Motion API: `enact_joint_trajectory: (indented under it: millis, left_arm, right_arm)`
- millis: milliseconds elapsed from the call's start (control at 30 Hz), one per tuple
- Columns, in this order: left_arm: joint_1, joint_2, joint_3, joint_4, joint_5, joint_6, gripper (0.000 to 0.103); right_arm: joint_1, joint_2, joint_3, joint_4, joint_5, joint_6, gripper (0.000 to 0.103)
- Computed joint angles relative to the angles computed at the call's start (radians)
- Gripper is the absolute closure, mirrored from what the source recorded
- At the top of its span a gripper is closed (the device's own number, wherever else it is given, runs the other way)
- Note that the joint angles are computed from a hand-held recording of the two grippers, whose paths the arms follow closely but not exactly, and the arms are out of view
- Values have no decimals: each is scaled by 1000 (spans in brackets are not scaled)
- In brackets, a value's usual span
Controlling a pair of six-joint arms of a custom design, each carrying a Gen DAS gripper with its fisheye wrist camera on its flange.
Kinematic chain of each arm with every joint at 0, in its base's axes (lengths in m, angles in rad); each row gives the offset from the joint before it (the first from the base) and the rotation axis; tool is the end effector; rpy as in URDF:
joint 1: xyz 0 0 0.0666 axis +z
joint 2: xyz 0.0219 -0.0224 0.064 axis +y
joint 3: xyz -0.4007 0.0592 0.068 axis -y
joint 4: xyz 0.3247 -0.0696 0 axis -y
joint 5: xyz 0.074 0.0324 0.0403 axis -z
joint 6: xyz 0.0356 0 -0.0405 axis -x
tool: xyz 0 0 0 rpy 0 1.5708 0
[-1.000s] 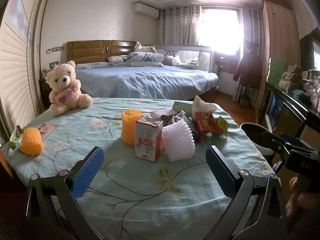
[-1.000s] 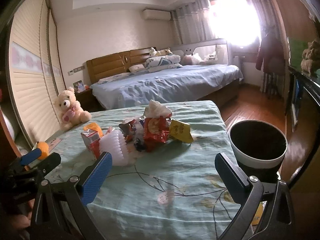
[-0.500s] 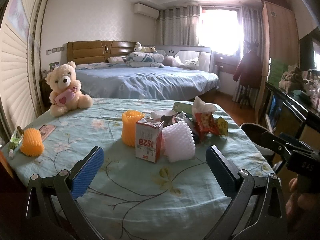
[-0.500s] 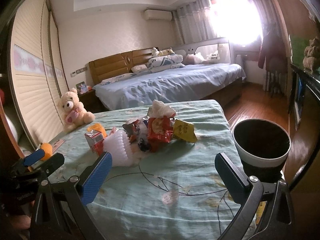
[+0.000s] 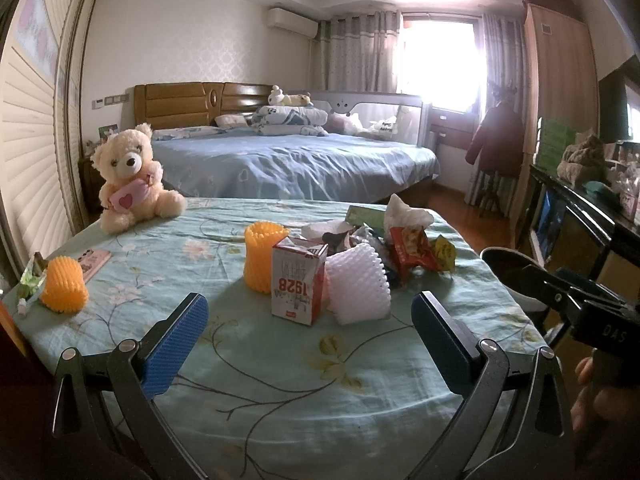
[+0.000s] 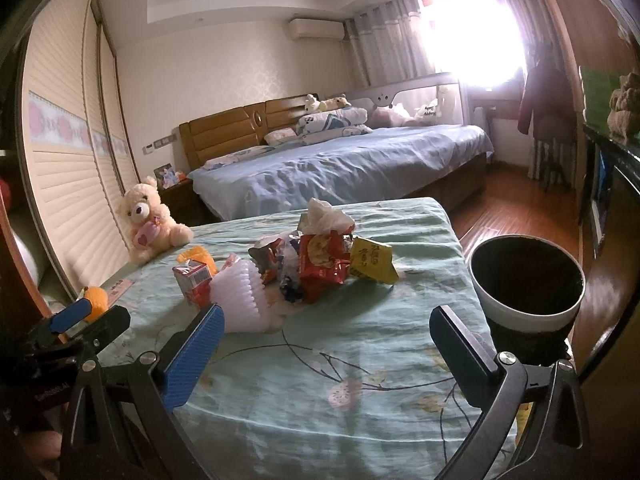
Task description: Collect trash
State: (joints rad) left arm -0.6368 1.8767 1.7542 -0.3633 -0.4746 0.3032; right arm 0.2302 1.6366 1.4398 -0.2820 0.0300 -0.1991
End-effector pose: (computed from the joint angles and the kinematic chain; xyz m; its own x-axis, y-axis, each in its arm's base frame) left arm 0.5104 -0.3577 0.4030 -0.4192 -0.0203 -0.9077 0.0826 0.9948 -0.0604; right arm 0.5180 0.1199 0.4118 -0.4797 0.0906 -0.8727 -0.1094 0.9807 0.1620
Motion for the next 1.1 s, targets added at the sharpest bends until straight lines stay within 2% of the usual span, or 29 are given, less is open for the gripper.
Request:
enact_joint_trajectory:
  millis: [633, 933, 1033, 1100]
  left_arm:
    - [4, 1, 0, -12, 3, 5, 0]
    - [33, 16, 1, -35, 21, 26, 0]
    - [49, 31, 13, -52, 37, 37, 1]
    - [63, 44, 27, -69, 56, 48, 3]
  right_arm:
    - [15, 5, -1, 3, -12, -9, 0]
    - [16, 53, 43, -48, -81, -23, 1]
    - [15, 80, 76, -82, -108, -23, 7]
    - [14, 107, 111, -121, -135, -17, 18]
